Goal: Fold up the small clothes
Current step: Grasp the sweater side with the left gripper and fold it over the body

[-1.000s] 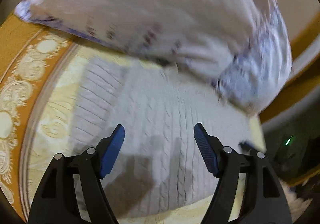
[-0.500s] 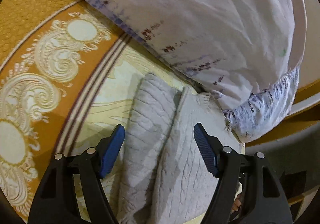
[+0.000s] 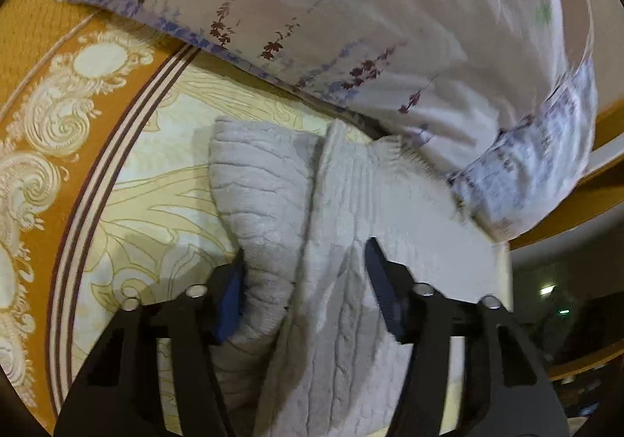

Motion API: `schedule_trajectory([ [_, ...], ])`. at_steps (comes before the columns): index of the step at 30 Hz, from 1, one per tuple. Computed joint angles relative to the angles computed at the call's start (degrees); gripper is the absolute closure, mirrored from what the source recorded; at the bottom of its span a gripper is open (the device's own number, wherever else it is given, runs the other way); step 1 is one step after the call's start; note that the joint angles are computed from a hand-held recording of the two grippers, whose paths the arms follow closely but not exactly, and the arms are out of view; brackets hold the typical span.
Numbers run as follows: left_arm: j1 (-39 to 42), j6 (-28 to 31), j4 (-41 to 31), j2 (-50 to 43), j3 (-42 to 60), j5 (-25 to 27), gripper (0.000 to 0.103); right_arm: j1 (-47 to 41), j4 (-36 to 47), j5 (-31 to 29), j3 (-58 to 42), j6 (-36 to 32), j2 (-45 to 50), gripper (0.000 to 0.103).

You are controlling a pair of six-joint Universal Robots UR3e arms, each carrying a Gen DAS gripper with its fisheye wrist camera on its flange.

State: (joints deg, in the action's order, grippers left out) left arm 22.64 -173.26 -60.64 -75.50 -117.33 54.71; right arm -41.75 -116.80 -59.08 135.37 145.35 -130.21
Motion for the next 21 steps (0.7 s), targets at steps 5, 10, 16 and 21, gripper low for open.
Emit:
schedule_trajectory([
  [5,-4.5,-2.0,1.4,-2.0,2.5,5.4,0.075,-0.6,1.2,0.6,-0.3,-0.2,-0.4,0.019],
  [10,-5.0,-4.0,0.9,-2.3,3.9,2.8,0.078,-2.8,5.1,2.3,-1.5,-1.5,-1.1,0.019],
  [16,-4.1,-5.4,-2.0,-0.9,6.6,-6.0,0.079,-8.0,14.5,5.6,-3.6,-5.2,-3.7,0.019],
  [21,-9.9,-10.6,1.5,-5.8,13.0,-12.8,0.079,-14.6,24.4,8.9,-6.2,-10.4,-7.4,0.019],
])
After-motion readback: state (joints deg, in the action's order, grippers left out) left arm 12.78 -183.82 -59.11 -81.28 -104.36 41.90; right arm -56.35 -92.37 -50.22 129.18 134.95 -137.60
